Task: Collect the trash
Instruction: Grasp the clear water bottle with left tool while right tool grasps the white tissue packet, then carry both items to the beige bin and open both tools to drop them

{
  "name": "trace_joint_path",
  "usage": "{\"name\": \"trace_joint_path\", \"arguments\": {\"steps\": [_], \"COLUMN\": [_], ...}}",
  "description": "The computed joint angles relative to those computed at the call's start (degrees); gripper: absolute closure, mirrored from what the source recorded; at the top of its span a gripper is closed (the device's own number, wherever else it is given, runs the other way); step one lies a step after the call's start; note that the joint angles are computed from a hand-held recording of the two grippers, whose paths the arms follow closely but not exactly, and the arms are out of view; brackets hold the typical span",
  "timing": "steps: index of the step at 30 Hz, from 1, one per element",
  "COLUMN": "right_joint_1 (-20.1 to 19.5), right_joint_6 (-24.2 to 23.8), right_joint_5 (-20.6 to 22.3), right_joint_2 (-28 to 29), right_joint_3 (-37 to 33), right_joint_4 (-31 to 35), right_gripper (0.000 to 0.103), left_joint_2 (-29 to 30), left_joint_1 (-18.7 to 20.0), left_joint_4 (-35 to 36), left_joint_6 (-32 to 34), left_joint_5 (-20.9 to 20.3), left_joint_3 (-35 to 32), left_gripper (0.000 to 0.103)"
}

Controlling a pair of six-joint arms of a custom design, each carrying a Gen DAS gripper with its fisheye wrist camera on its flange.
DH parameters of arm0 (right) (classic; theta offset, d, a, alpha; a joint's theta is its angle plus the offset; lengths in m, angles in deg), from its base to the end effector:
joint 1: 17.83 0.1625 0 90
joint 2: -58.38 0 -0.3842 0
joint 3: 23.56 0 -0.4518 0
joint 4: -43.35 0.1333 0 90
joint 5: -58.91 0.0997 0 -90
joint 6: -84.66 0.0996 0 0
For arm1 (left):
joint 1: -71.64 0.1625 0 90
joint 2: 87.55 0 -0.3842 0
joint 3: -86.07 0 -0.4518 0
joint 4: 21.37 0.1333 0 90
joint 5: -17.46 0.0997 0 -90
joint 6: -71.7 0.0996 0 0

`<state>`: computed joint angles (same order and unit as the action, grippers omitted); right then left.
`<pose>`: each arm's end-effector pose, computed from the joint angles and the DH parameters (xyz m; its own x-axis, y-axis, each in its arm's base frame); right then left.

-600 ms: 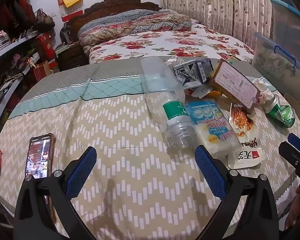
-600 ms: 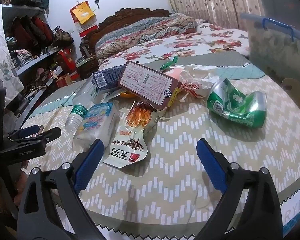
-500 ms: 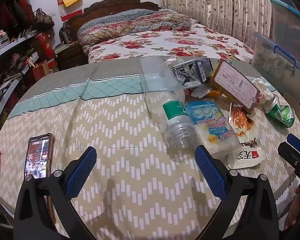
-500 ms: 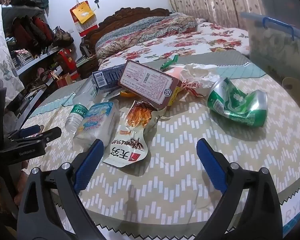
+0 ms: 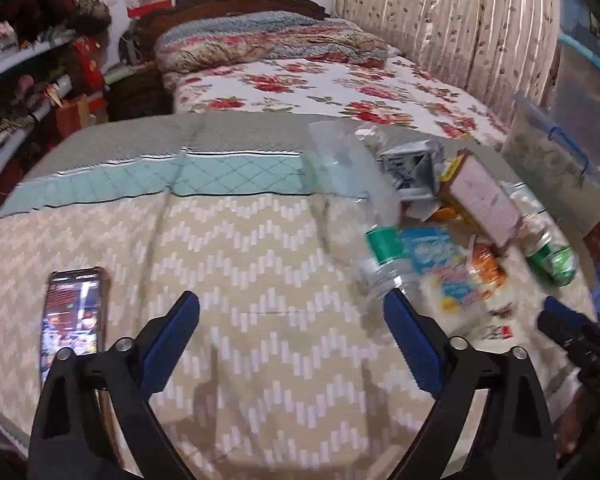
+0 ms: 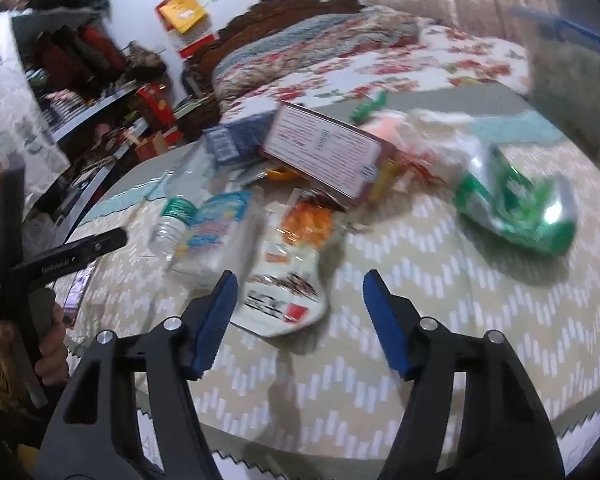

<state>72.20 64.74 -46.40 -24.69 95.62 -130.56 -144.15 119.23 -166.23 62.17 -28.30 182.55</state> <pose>0.1073 -0.5494 0.2870 -0.9068 -0.0454 0.4191 -0.3290 0.6980 -0.6361 -0.3041 -0.6336 0.1504 -0.7495 0.2271 -0.6219 0.5348 0.7614 -0.3665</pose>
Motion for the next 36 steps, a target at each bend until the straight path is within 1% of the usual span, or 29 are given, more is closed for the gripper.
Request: {"name": "trace_joint_path", "arguments": {"steps": [2, 3, 5, 7, 8, 9, 11, 12, 13, 14, 15, 17, 18, 19, 20, 23, 24, 26, 28, 30, 32, 33, 35, 36], "right_joint_1": [0.7, 1.2, 2.1, 3.1, 3.6, 4.3, 5.4, 5.8, 5.9, 5.9, 5.9, 5.5, 5.2, 4.9, 4.8, 4.5, 4.4, 4.3, 4.3, 3.8, 3.1, 2.4, 0.4, -0.9], "right_joint_6": [-1.8, -2.8, -4.4, -6.0, -6.8, -8.3, -10.2, -10.6, -10.5, -10.0, -9.9, -10.4, -10.6, -11.3, -12.0, -13.7, -13.9, -14.4, -14.8, -14.3, -13.8, -13.2, -12.0, -11.4], "right_joint_5": [1.1, 1.6, 2.1, 2.1, 1.9, 0.5, -3.1, -4.9, -5.9, -6.4, -6.2, -2.5, -1.0, 1.2, 2.2, 5.1, 6.0, 6.2, 5.0, 3.8, 2.0, 1.6, 1.5, 1.7], "right_joint_2": [0.7, 1.5, 2.9, 5.3, 6.4, 8.3, 11.6, 13.6, 14.6, 15.0, 14.7, 12.0, 10.5, 8.1, 6.7, 1.8, 0.2, -1.5, -1.7, -1.7, -1.8, -2.4, -3.6, -4.9], "right_joint_3": [-1.2, -2.0, -3.4, -5.2, -5.9, -6.9, -8.9, -10.3, -11.4, -12.1, -11.7, -9.8, -8.6, -6.3, -4.8, 1.0, 3.0, 5.4, 7.0, 7.2, 7.2, 7.5, 8.0, 8.2], "right_joint_4": [1.7, 2.7, 4.7, 5.9, 5.6, 4.9, 3.8, 4.2, 5.8, 8.0, 7.7, 8.8, 8.8, 8.0, 7.0, 0.4, -2.7, -8.5, -14.8, -18.4, -21.3, -22.7, -24.8, -25.1], "right_gripper": [0.037, 0.037, 0.035, 0.017, 0.013, 0.009, 0.010, 0.013, 0.034, 0.038, 0.040, 0.041, 0.042, 0.042, 0.042, 0.042, 0.042, 0.042, 0.042, 0.042, 0.042, 0.042, 0.042, 0.042], "left_joint_2": [0.8, 1.6, 3.4, 6.2, 7.6, 9.0, 11.6, 13.2, 15.0, 16.2, 16.3, 14.5, 13.2, 11.8, 9.8, 4.2, 2.9, 0.2, -1.8, -2.0, -1.0, 0.2, 3.3, 6.3], "left_joint_1": [0.4, 0.8, 0.9, 1.1, 1.3, 1.5, 2.0, 2.2, 2.6, 2.9, 3.1, 3.9, 4.0, 4.1, 4.2, 3.9, 3.6, 2.6, 1.1, -0.3, -1.9, -2.8, -4.2, -4.9], "left_joint_4": [1.0, 2.3, 3.3, 5.0, 5.5, 6.3, 7.7, 8.5, 10.3, 13.3, 14.0, 12.1, 11.1, 10.2, 9.1, 6.3, 5.6, 3.3, 0.5, -2.2, -4.1, -4.7, -3.6, -1.5], "left_joint_6": [0.1, 0.2, 0.2, 0.7, 1.1, 1.2, 1.1, 1.3, 1.1, -0.2, -0.9, -2.2, -2.4, -2.7, -3.2, -4.2, -4.3, -3.8, -2.7, -0.6, 2.7, 4.7, 7.2, 8.7], "left_joint_5": [-2.8, -5.1, -6.1, -6.0, -6.2, -6.4, -6.4, -5.9, -5.3, -4.6, -4.7, -7.5, -7.8, -7.8, -7.9, -8.4, -8.2, -7.2, -6.7, -6.7, -7.9, -9.4, -12.6, -15.6], "left_joint_3": [-1.7, -3.3, -5.2, -8.7, -10.3, -12.1, -15.3, -17.0, -19.2, -20.9, -21.2, -19.5, -18.0, -16.2, -13.8, -7.2, -5.7, -2.7, -0.8, -0.6, -1.6, -2.7, -5.8, -9.0], "left_gripper": [0.018, 0.020, 0.022, 0.022, 0.022, 0.022, 0.022, 0.023, 0.028, 0.046, 0.048, 0.049, 0.049, 0.049, 0.049, 0.049, 0.049, 0.049, 0.049, 0.049, 0.049, 0.049, 0.049, 0.049]}}
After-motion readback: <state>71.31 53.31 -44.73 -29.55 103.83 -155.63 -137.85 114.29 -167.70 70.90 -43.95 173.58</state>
